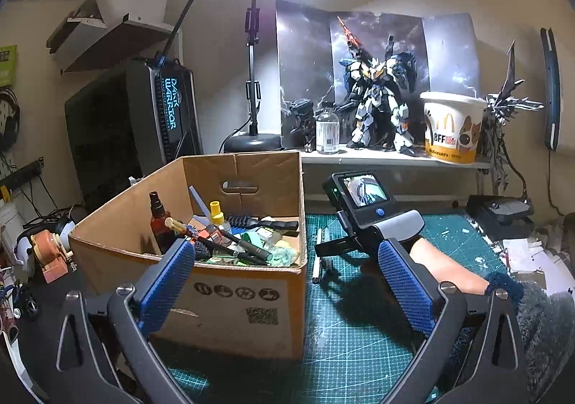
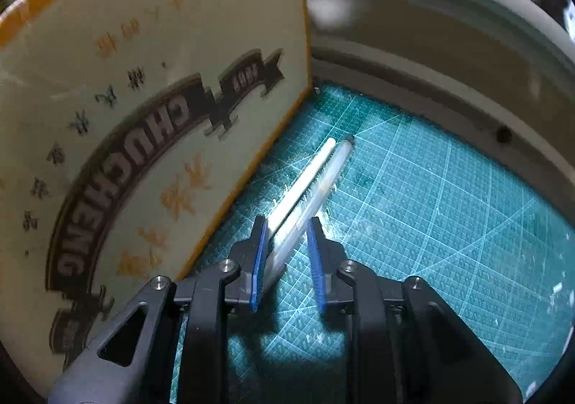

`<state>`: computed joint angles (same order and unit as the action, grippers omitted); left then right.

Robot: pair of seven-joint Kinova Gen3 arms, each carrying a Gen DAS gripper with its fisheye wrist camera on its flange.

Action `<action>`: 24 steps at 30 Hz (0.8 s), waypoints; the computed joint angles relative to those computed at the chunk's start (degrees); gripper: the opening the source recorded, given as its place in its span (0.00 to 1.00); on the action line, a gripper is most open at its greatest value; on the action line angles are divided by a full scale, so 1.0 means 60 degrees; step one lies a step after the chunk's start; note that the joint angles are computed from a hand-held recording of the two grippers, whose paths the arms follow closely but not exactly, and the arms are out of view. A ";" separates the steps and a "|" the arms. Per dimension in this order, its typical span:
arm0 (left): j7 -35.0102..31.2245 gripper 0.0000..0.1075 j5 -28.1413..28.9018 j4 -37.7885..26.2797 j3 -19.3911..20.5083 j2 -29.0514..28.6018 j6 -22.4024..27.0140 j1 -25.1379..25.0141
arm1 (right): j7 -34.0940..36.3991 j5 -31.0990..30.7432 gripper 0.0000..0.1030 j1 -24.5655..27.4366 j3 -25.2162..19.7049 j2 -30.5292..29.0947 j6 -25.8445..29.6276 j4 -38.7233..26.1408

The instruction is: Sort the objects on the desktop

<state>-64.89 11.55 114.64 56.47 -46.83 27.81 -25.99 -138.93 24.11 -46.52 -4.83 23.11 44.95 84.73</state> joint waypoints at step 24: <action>0.0098 0.96 -0.0225 0.0663 -0.0572 0.0561 -0.0472 0.0903 | -0.0079 -0.1085 0.08 0.1119 -0.1561 -0.4195 0.1001 0.4539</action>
<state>-64.31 10.20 118.62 53.03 -43.47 24.98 -20.58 -139.41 17.60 -39.81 -14.20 -2.06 50.96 111.96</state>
